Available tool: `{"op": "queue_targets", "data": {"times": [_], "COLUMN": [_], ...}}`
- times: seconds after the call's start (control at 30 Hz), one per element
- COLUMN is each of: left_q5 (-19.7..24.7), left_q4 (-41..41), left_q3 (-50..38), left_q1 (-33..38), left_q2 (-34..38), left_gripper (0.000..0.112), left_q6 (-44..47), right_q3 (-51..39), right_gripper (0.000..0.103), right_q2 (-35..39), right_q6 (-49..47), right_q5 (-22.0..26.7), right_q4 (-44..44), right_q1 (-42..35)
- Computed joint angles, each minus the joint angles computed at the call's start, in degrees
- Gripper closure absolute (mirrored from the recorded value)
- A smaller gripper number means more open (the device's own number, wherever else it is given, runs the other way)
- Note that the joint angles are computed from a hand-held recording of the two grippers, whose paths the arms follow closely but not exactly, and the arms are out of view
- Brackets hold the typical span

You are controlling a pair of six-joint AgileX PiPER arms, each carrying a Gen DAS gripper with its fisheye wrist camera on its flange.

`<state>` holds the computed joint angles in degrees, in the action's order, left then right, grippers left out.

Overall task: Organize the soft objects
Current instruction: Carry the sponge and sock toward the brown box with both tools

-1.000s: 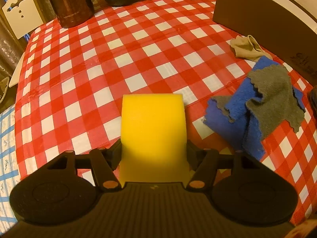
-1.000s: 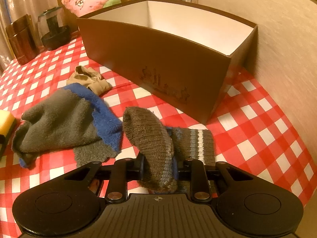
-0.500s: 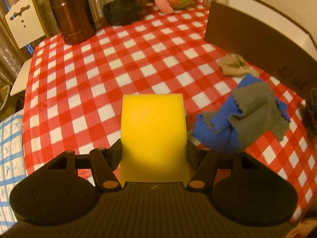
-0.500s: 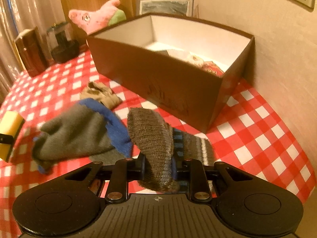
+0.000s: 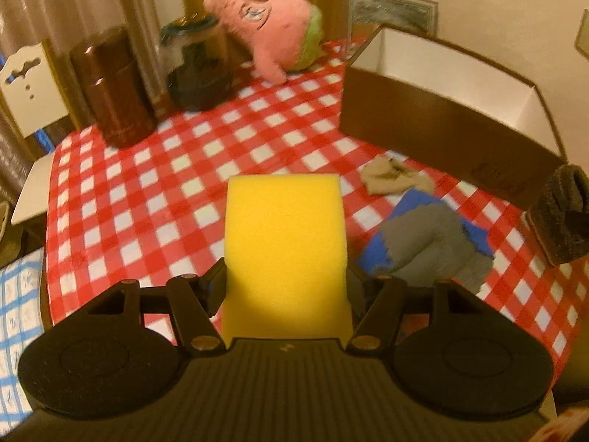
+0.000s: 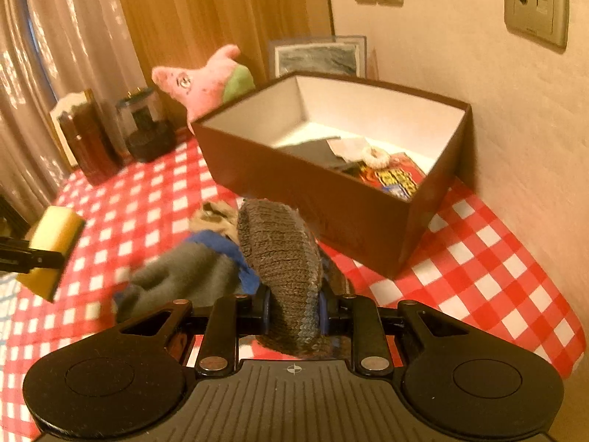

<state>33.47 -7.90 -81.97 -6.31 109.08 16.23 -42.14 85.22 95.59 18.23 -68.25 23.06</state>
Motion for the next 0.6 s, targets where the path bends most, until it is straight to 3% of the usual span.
{"op": "queue_targets", "data": {"times": [0.33,0.5,0.6], "left_q5": [3.5,6.7,11.1], "left_q4": [-3.7,-3.9,-3.2], "left_q3": [-14.1,-26.5,-38.2], "left_q1": [-5.4,-8.4,-10.1], "left_q2": [4.3,9.6,15.3], "left_gripper": [0.05,0.05,0.05], "left_q6": [4.2,4.0,2.4], "right_q3": [-4.4,-8.2,-11.0], "right_gripper": [0.079,0.079,0.079], "right_q2": [-4.5,-4.5,-3.3], "right_q6": [-11.6,-14.5,-14.8], "right_q5": [-1.4,-2.7,-3.1], "right_q4": [6.8,6.6,4.7], "right_q1": [-2.8,-6.1,-8.3]}}
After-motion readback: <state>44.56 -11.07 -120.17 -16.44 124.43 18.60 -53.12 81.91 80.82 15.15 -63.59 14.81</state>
